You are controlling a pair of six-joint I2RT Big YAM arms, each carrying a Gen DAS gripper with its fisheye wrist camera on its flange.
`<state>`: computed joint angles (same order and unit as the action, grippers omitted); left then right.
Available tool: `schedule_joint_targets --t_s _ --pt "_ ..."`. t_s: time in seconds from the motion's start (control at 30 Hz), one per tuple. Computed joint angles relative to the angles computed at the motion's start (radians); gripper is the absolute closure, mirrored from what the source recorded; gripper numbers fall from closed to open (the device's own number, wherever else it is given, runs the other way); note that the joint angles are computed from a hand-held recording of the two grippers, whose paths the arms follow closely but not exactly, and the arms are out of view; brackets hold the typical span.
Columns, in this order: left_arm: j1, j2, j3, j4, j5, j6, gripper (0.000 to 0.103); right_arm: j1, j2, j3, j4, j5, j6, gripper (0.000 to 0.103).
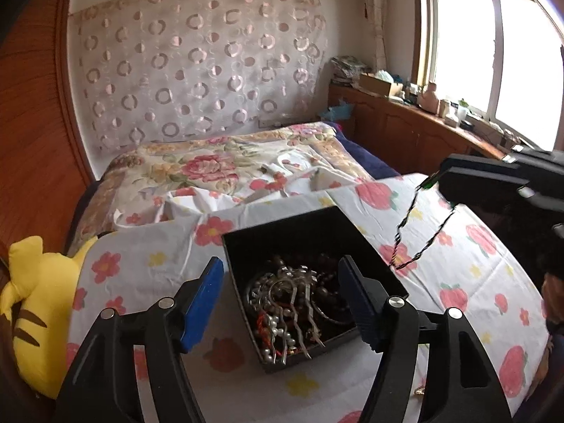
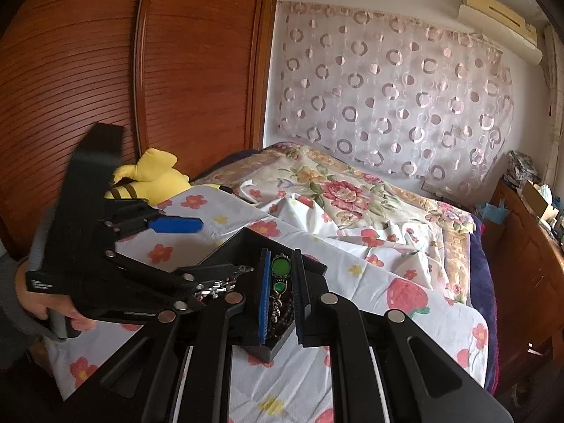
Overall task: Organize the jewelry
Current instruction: 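Lower the comb into the box with the left tool while the right tool lowers the earring, then open both tools over the box and withdraw them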
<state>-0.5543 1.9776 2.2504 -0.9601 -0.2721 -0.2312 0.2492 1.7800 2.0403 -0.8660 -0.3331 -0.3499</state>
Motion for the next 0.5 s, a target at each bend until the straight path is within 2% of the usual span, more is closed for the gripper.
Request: schedule_joint_targets --t_s 0.33,0.5 --pt "0.023 -0.112 -0.174 0.064 -0.029 -0.045 0.031 0.022 0.08 0.078 -0.047 0.028 0.01 0.09" --pt "0.023 -0.183 -0.3 0.122 -0.041 -0.065 0.02 0.032 0.109 0.102 -0.074 0.042 0.02 0.089"
